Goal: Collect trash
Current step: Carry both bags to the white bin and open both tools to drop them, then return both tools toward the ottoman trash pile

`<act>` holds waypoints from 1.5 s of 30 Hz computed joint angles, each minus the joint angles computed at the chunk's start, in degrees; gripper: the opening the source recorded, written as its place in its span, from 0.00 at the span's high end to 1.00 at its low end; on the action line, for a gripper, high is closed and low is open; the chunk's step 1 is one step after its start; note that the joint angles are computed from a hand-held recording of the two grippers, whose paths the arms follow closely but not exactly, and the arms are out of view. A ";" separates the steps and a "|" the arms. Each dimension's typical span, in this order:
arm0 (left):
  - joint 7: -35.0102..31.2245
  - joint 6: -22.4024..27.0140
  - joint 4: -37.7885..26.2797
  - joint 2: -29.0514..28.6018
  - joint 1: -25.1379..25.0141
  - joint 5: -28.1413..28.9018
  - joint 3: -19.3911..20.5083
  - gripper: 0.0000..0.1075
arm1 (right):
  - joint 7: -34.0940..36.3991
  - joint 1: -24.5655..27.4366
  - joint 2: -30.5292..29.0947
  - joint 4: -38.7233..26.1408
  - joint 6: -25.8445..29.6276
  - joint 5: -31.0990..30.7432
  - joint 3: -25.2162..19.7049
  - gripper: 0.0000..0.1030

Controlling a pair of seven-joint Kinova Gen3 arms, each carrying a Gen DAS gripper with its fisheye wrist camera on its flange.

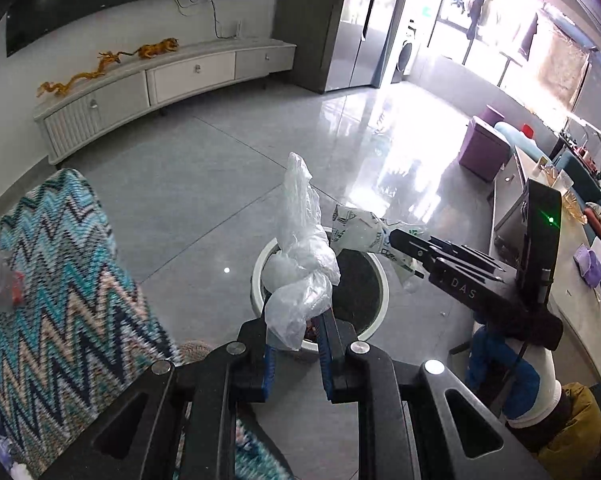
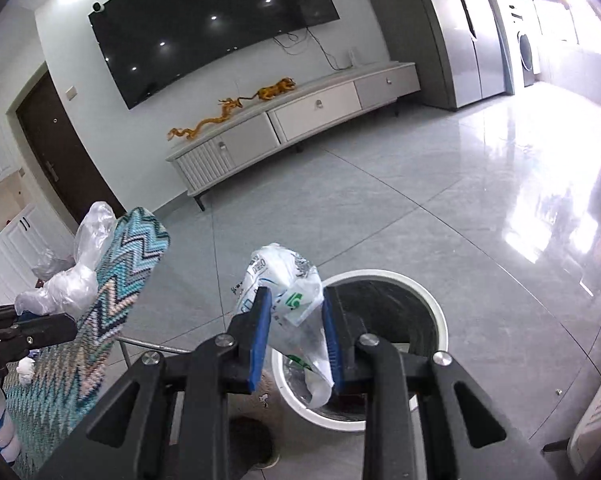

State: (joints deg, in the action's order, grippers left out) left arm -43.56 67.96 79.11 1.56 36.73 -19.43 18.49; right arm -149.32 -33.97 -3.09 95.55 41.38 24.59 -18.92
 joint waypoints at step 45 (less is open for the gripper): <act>15.69 12.24 -2.04 -4.79 6.84 -15.65 4.51 0.49 | -10.55 -0.05 -3.94 -6.35 11.17 9.63 -9.31 0.57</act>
State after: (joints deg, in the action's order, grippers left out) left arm -27.87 80.20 77.07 -3.23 43.57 -35.08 23.01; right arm -159.86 -34.01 -7.03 89.21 52.55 34.22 -28.23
